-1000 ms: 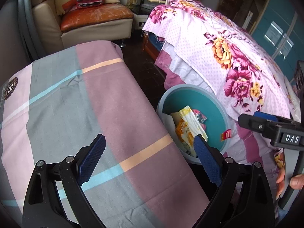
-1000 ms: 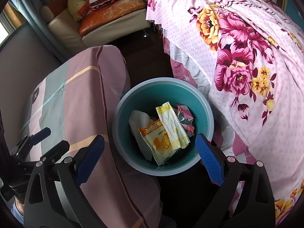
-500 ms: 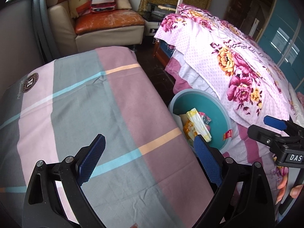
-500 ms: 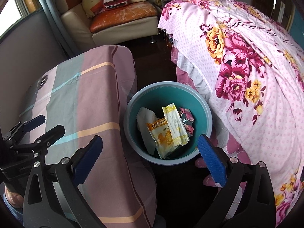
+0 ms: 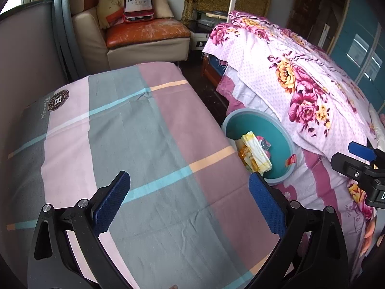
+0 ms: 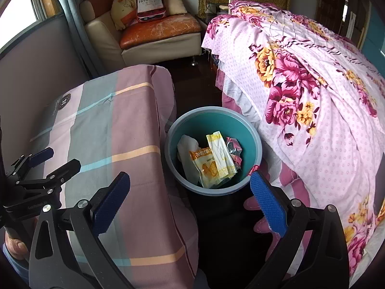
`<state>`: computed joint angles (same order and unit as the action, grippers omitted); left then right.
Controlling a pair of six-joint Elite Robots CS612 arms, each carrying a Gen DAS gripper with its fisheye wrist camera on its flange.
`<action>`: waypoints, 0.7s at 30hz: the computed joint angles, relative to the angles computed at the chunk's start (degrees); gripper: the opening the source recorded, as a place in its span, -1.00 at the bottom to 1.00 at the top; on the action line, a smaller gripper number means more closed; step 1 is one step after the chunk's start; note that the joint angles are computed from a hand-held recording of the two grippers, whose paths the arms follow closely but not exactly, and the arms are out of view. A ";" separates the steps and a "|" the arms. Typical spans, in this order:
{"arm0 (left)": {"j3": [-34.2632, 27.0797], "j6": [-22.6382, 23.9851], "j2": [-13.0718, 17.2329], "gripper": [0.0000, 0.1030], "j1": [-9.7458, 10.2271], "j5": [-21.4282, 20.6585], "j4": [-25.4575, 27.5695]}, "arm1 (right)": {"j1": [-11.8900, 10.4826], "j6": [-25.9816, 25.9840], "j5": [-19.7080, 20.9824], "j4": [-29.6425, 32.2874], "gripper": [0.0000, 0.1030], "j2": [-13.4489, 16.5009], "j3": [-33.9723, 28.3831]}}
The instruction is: Collect trash
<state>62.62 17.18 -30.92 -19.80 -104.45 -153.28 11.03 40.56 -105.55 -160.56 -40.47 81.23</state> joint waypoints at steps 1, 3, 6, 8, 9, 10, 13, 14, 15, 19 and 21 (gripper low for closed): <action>0.43 0.08 -0.23 0.92 0.03 0.04 -0.35 | 0.18 0.10 -0.25 -0.07 0.86 -0.19 0.24; 1.26 0.09 -0.64 0.92 0.10 0.08 -1.01 | 0.40 0.20 -0.66 0.12 0.86 -0.36 0.35; 2.23 -0.09 -1.08 0.92 0.24 0.03 -1.79 | 0.97 0.01 -2.00 0.48 0.86 -0.58 0.53; 2.35 -0.07 -1.14 0.92 0.33 -0.15 -1.77 | 1.22 -0.27 -2.28 0.42 0.86 -0.60 0.65; 2.33 0.01 -1.12 0.92 0.33 -0.14 -1.80 | 1.35 -0.48 -2.40 0.45 0.86 -0.62 0.70; 2.40 0.02 -1.13 0.92 0.31 0.05 -1.97 | 1.36 -0.60 -2.45 0.38 0.86 -0.71 0.87; 3.38 0.36 -1.54 0.92 0.26 0.62 -2.75 | 1.59 -0.92 -2.92 0.71 0.86 -0.66 0.81; 3.64 0.42 -1.62 0.92 0.23 0.90 -3.09 | 1.58 -0.72 -2.87 0.64 0.86 -0.69 0.94; 3.77 0.49 -1.65 0.92 0.22 1.06 -3.25 | 1.63 -0.71 -2.94 0.73 0.86 -0.61 0.79; 3.79 0.26 -1.61 0.92 0.24 1.14 -3.23 | 1.64 -0.29 -3.01 0.78 0.86 -0.38 0.59; 3.46 0.13 -1.41 0.92 0.22 1.23 -2.93 | 1.59 -0.32 -2.87 0.96 0.86 -0.37 0.53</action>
<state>66.08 17.30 -32.33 -19.58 -103.22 -156.22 12.62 40.24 -108.42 -159.60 -40.83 81.76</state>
